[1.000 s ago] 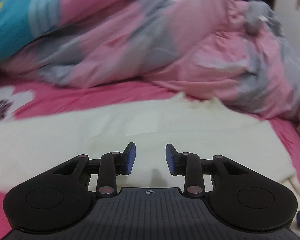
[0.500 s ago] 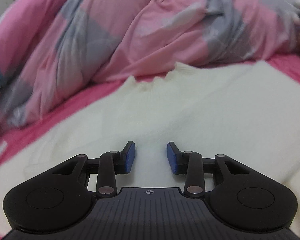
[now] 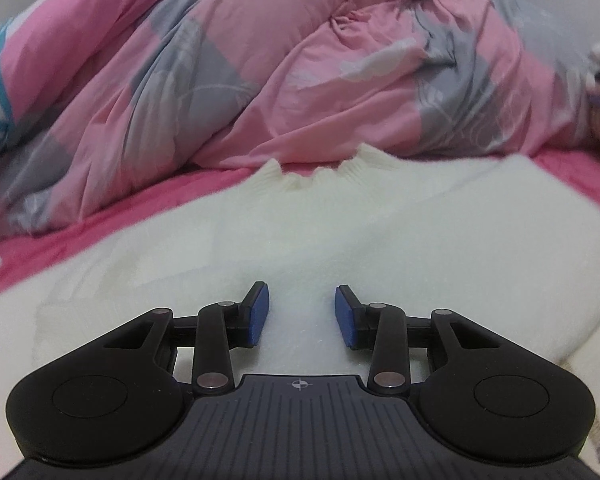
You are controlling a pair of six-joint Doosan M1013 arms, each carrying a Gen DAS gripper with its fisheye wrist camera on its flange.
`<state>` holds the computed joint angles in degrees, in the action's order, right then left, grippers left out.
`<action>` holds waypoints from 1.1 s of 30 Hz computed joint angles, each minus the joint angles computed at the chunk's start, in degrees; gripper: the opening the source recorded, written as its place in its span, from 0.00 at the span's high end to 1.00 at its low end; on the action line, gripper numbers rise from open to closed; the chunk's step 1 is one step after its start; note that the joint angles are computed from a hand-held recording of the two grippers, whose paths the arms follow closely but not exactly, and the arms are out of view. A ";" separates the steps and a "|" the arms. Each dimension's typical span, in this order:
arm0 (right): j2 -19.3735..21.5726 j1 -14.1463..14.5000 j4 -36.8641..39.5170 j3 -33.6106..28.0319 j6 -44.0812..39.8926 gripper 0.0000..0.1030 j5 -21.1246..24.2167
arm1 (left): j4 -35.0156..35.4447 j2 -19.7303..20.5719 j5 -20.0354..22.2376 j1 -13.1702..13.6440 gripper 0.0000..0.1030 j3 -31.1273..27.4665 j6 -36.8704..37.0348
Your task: Fold clothes
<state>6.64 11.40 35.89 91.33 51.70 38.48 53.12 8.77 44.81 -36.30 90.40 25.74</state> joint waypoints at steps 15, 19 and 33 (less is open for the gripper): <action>8.10 1.12 -8.51 -12.47 3.88 0.84 4.69 | 0.29 -1.03 -3.05 0.59 0.63 1.43 -3.14; 10.26 1.63 -9.46 -15.63 5.81 0.83 3.24 | 0.13 -1.14 -3.44 0.71 0.63 1.53 -3.38; 7.70 0.69 -4.88 -10.64 7.13 0.81 8.37 | -0.07 -1.22 -4.06 0.92 0.63 1.73 -3.74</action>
